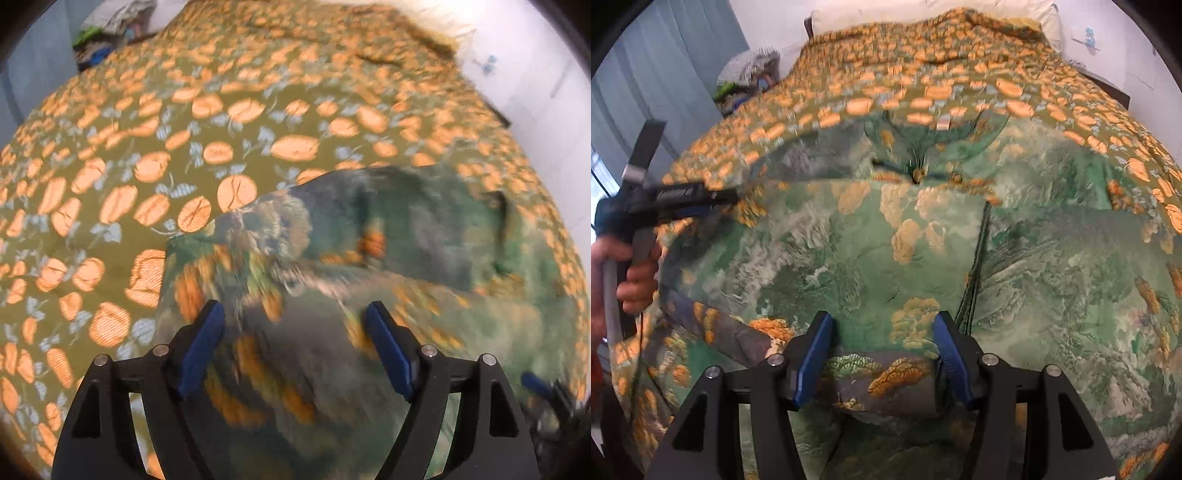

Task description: Fold large clothes

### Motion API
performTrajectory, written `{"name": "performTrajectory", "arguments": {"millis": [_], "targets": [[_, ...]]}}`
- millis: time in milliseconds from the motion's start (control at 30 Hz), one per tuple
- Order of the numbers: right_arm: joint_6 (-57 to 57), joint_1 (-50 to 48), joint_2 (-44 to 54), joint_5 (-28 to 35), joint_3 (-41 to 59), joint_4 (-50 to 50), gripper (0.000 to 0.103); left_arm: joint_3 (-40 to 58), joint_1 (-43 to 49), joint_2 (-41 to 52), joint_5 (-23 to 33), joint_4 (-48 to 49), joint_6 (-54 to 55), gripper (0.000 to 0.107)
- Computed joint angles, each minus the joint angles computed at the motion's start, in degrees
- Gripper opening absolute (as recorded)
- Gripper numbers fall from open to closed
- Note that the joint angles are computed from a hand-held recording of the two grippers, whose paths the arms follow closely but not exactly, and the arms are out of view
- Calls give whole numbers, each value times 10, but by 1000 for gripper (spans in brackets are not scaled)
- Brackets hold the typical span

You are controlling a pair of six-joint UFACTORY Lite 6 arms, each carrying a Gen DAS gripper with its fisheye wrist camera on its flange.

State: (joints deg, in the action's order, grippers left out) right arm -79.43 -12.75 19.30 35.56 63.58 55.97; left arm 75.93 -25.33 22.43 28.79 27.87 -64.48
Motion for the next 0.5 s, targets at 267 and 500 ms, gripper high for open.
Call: {"name": "performTrajectory", "arguments": {"millis": [267,500], "targets": [[-117,-208,-150,114,-103,8,79,-204,-195,-302,156,114,-111,97],[-245,-506,-116,228,-38,-56,79,-315,-484,-457,373,71,-287,97]]}}
